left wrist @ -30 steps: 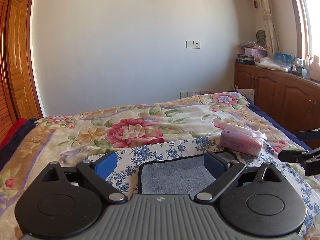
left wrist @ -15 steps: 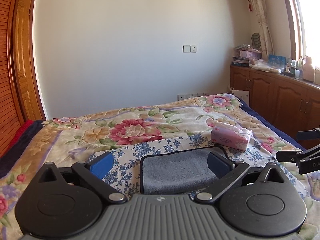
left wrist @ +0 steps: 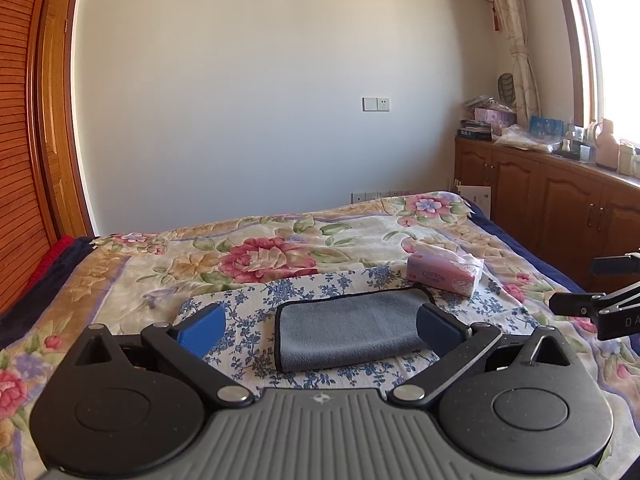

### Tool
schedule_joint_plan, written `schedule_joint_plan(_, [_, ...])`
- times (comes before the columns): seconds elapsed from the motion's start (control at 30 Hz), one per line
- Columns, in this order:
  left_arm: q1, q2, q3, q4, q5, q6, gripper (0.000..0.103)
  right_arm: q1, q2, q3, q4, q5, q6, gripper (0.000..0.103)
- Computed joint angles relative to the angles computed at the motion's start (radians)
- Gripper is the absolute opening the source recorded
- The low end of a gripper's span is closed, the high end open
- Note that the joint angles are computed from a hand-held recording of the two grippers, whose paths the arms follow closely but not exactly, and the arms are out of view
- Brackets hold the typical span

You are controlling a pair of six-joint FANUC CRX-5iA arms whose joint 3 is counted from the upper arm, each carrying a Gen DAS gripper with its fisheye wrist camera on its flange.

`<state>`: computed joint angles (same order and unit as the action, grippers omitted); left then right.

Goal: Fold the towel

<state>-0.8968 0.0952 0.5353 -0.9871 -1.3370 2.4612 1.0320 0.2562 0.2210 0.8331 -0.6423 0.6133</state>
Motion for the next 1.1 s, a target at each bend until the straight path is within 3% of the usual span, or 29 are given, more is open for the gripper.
schedule_joint_plan(0.63, [-0.1, -0.044, -0.099, -0.035, -0.107, 0.125, 0.103, 0.049, -0.078, -0.142, 0.072, -0.008, -0.108, 0.103])
schedule_joint_plan(1.1, [-0.139, -0.043, -0.147, -0.047, -0.171, 0.219, 0.103, 0.062, -0.12, -0.244, 0.198, 0.004, -0.264, 0.103])
